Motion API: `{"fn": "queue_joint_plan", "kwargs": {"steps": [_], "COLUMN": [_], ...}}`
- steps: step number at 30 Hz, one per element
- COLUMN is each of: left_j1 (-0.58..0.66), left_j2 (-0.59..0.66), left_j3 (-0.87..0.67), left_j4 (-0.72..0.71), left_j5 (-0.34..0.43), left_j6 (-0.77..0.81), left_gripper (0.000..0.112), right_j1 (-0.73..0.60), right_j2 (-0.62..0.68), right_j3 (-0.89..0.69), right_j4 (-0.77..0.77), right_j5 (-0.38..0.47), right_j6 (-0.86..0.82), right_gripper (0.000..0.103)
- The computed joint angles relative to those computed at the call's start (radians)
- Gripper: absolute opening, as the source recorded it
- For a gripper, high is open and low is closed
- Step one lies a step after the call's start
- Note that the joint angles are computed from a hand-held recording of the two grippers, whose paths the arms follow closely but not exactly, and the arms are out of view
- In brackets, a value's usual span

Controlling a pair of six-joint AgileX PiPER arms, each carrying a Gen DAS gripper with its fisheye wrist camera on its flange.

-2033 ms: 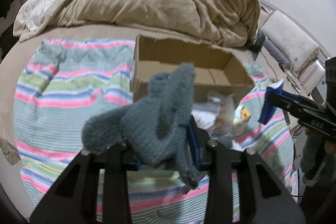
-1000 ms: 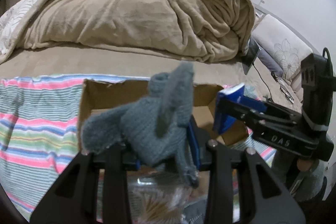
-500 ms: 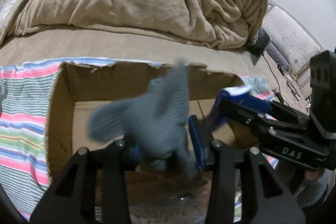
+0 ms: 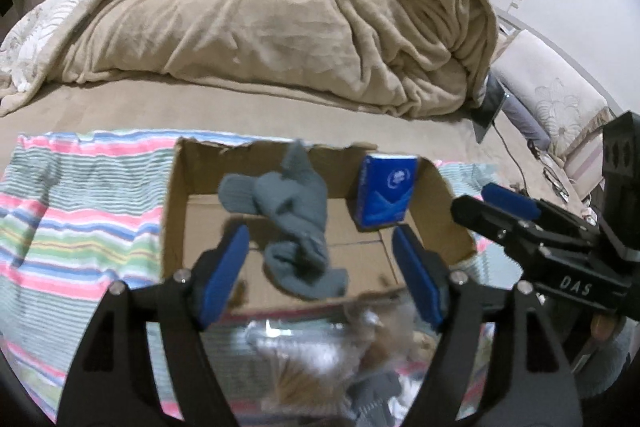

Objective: Organize objects
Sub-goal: 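Carry gloves and tissue pack into the box and open both tools, then grasp the grey dotted glove with the left tool while the right tool grasps the white socks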

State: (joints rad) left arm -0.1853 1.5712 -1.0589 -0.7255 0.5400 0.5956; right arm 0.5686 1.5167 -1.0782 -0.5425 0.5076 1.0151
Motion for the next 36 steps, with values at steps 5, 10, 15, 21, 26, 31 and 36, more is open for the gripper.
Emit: {"fn": "queue_joint_plan", "kwargs": {"steps": [5,10,15,21,26,31,36], "left_j1": [0.036,0.078,0.099,0.117,0.121,0.114,0.089], "left_j2": [-0.113,-0.205,-0.269,-0.314,-0.338,-0.332,-0.315], "left_j3": [0.078,0.147,0.204,0.268,0.332,0.390,0.450], "left_j4": [-0.005,-0.017,-0.014,-0.010,-0.015,-0.023,-0.032], "left_j5": [0.022,0.051,0.072,0.079,0.066,0.046,0.017], "left_j6": [0.014,0.038,0.049,0.065,0.083,0.103,0.119], "left_gripper": [0.080,0.081,0.081,0.081,0.081,0.081,0.081], "right_j1": [0.064,0.139,0.195,0.245,0.272,0.298,0.334], "right_j2": [-0.060,-0.116,-0.153,-0.180,-0.190,-0.180,-0.144], "right_j3": [0.027,0.055,0.087,0.141,0.190,0.247,0.308], "right_j4": [-0.064,-0.124,-0.152,-0.170,-0.175,-0.168,-0.152], "right_j5": [0.060,0.131,0.178,0.195,0.187,0.157,0.107], "right_j6": [0.091,0.178,0.239,0.304,0.348,0.387,0.429], "right_gripper": [0.077,0.077,0.077,0.077,0.077,0.077,0.077]}}
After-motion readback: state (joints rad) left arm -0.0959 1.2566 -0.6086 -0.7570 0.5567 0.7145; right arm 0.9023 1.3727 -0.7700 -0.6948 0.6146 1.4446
